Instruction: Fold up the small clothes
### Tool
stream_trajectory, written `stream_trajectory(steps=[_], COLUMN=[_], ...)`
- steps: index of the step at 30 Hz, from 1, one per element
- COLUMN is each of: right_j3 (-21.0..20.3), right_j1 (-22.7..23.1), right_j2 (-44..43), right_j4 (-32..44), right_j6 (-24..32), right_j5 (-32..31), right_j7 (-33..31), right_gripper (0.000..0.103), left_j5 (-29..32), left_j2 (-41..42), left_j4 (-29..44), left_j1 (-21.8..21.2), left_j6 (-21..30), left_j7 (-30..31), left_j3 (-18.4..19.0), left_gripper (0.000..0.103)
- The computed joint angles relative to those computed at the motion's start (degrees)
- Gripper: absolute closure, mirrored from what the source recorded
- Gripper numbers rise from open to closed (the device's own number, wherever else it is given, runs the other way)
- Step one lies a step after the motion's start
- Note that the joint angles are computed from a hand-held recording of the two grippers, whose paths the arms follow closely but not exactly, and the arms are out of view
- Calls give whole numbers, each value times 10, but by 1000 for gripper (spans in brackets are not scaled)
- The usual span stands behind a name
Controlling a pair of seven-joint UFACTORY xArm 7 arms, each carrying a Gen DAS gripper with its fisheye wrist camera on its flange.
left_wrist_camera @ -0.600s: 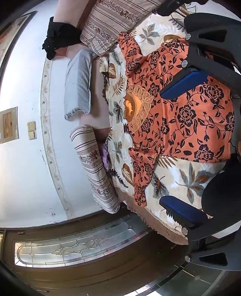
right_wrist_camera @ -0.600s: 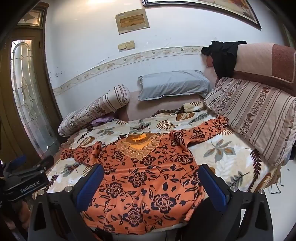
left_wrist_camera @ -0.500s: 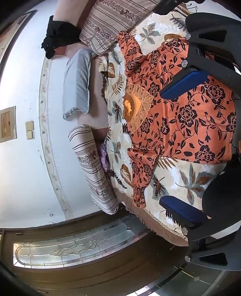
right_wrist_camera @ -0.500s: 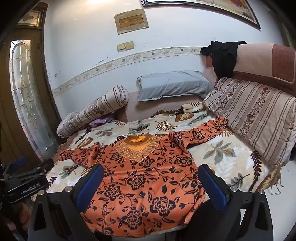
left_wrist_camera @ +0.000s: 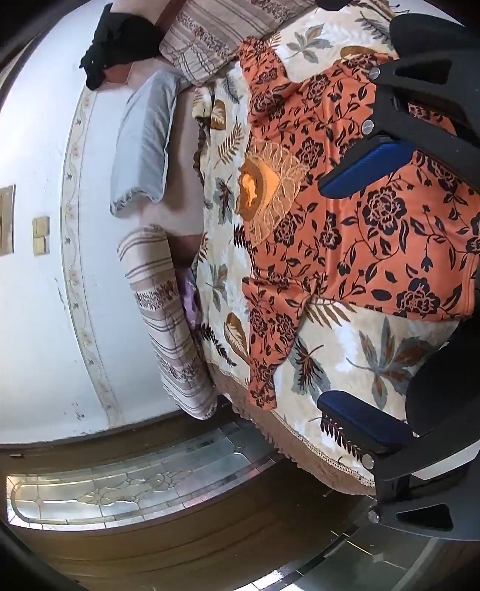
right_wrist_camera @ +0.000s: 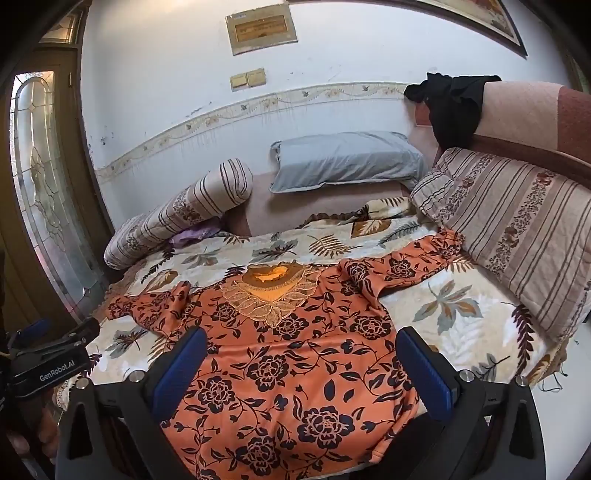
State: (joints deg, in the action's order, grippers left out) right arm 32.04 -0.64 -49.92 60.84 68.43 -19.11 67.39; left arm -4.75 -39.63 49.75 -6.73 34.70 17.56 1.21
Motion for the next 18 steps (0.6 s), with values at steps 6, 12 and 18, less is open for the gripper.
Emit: stream_trajectory(steps=[6, 12, 18], right_j3=[-5, -6, -8], right_j1=[1, 2, 7], right_j2=[20, 40, 61], right_j4=[2, 6, 13], right_j6=[-15, -28, -37], right_j5=[-3, -13, -24], right_j7=[-3, 0, 1], right_gripper=[0, 0, 0], left_j5=[14, 28, 41], left_j2=[26, 52, 68], left_j4=[10, 25, 32], left_j1=[24, 47, 64], left_j6=[-24, -38, -53], left_j7=[-19, -37, -51], left_j3=[-6, -2, -1], left_gripper=[0, 0, 0])
